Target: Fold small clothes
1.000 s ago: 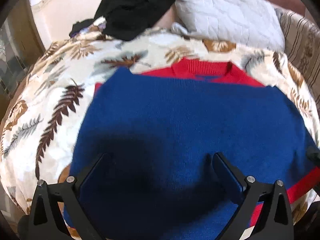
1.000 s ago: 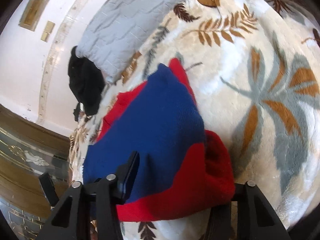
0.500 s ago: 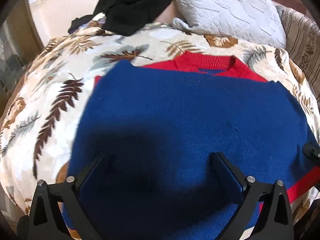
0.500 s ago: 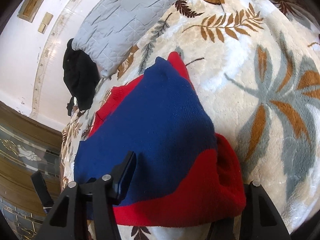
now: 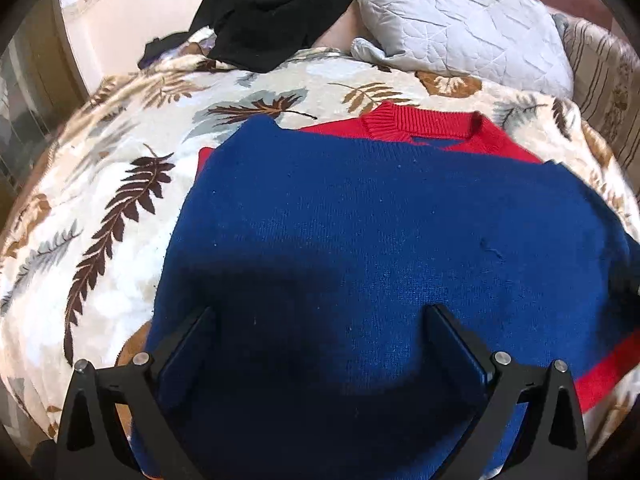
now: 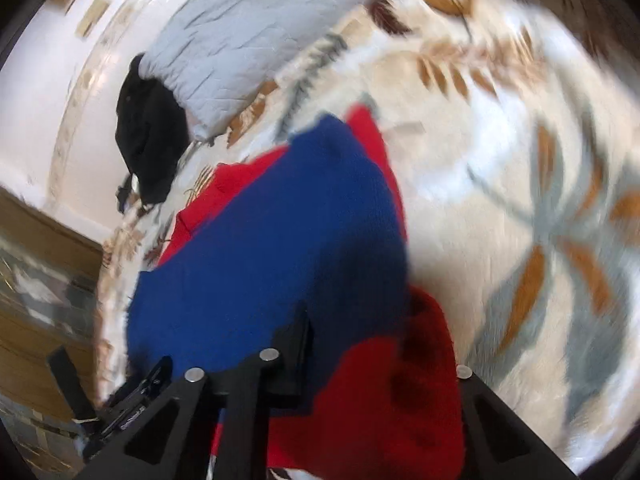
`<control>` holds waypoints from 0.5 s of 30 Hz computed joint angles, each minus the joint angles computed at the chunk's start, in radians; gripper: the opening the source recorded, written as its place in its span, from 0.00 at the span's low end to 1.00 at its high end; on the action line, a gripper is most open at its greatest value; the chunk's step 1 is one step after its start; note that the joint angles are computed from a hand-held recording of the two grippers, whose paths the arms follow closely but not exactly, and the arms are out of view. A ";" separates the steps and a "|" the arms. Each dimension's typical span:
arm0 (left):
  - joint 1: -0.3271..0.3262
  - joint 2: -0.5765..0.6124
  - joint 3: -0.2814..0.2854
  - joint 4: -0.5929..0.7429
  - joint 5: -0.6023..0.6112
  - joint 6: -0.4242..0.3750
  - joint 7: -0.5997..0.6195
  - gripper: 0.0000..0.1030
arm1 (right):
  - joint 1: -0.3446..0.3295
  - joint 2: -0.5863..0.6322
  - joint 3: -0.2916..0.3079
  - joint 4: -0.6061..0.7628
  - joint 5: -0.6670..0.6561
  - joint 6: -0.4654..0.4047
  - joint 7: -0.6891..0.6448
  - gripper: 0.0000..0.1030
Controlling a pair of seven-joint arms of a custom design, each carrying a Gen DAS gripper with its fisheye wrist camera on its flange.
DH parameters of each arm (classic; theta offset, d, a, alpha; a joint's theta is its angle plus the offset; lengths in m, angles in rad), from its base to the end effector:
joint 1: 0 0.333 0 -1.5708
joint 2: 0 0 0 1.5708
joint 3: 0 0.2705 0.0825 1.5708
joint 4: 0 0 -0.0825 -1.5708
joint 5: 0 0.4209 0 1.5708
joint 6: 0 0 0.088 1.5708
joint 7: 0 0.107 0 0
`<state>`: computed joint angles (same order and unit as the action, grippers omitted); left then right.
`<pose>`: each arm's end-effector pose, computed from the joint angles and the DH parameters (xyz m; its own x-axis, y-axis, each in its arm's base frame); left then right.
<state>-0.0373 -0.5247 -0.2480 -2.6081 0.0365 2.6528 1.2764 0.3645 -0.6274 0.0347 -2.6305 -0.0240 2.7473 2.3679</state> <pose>0.4580 -0.1311 0.4240 -0.0222 -0.9997 0.0031 -0.8404 0.0169 -0.5418 0.4253 0.1804 0.4797 -0.2028 -0.8674 -0.4544 -0.7455 0.4376 -0.5028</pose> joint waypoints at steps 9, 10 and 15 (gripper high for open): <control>-0.022 -0.243 0.273 -0.155 -0.324 0.099 0.165 1.00 | 0.015 0.285 0.252 0.405 -0.368 -0.003 -0.083 0.14; -0.026 -0.244 0.303 -0.152 -0.354 0.087 0.193 1.00 | 0.050 0.350 0.244 0.440 -0.363 -0.019 -0.131 0.14; -0.112 -0.217 0.475 -0.097 -0.550 -0.012 0.373 1.00 | 0.144 0.520 0.191 0.492 -0.196 -0.040 -0.278 0.14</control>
<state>-0.1490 -0.7418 0.2269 -2.7053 -0.5130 2.6413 1.6493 0.5084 -0.1070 0.2259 -2.1386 -0.2197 2.7076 2.0904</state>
